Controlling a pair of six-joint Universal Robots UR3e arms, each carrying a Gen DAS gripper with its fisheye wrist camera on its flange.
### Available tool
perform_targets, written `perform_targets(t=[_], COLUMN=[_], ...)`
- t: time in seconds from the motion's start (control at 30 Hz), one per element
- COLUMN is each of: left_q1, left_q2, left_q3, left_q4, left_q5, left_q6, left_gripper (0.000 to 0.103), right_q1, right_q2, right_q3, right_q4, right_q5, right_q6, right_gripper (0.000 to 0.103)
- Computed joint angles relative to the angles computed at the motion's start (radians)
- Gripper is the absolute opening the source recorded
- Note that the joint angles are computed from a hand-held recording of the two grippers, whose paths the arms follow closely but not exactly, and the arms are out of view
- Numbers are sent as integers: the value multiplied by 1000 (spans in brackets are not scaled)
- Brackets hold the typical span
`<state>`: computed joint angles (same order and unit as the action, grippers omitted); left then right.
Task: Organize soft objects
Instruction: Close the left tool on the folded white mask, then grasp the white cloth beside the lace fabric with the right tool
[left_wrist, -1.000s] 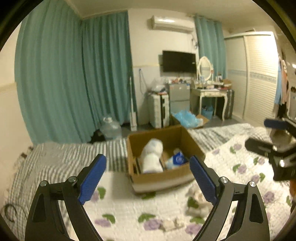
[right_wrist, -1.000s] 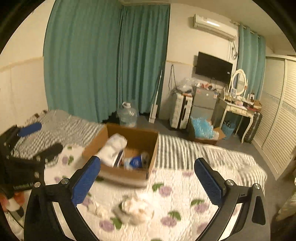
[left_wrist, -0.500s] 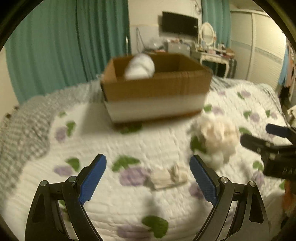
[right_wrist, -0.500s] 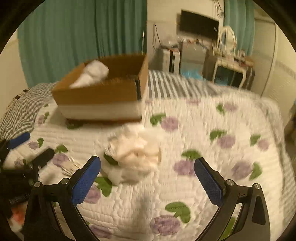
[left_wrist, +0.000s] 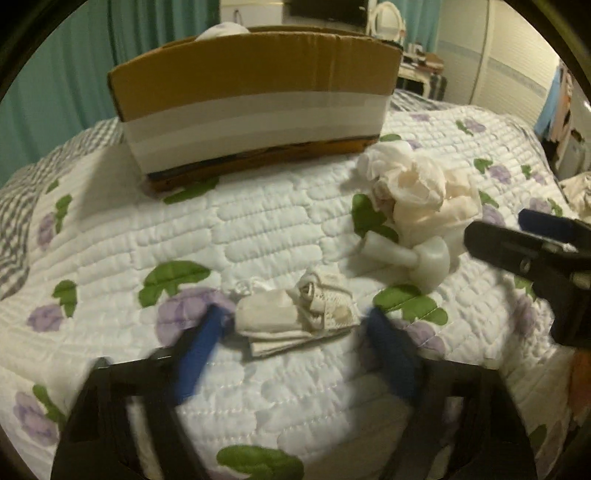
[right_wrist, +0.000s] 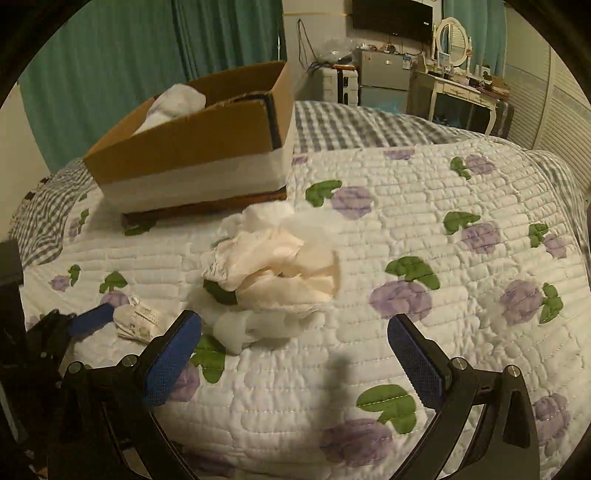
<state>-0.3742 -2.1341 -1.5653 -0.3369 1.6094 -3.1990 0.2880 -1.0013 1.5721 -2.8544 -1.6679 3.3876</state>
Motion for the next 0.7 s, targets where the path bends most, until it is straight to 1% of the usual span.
perform_targets(t=[0.07, 0.13, 0.3, 0.4, 0.47, 0.6, 0.7], left_q1=[3, 7, 25, 43, 51, 69, 72], left_q2=[-3, 15, 95, 120, 125, 121, 117], left_q3=[11, -11, -100, -113, -113, -112, -108], left_q4=[-15, 0, 78, 79, 74, 67, 61], left_q5=[-6, -12, -12, -11, 1, -15, -20], left_q6=[5, 9, 5, -4, -12, -25, -25], left_gripper=[58, 56, 56, 56, 56, 56, 56], right_q1=[4, 6, 9, 20, 35, 56, 46], right_q2=[6, 8, 12, 33, 63, 129, 174], right_q3=[-3, 1, 1, -25, -62, -159, -231], right_q4=[2, -3, 3, 24, 51, 111, 163], right_q5=[1, 3, 6, 6, -4, -8, 18], right_q6=[-1, 1, 0, -3, 7, 10, 29], right_gripper=[102, 102, 102, 102, 102, 102, 101])
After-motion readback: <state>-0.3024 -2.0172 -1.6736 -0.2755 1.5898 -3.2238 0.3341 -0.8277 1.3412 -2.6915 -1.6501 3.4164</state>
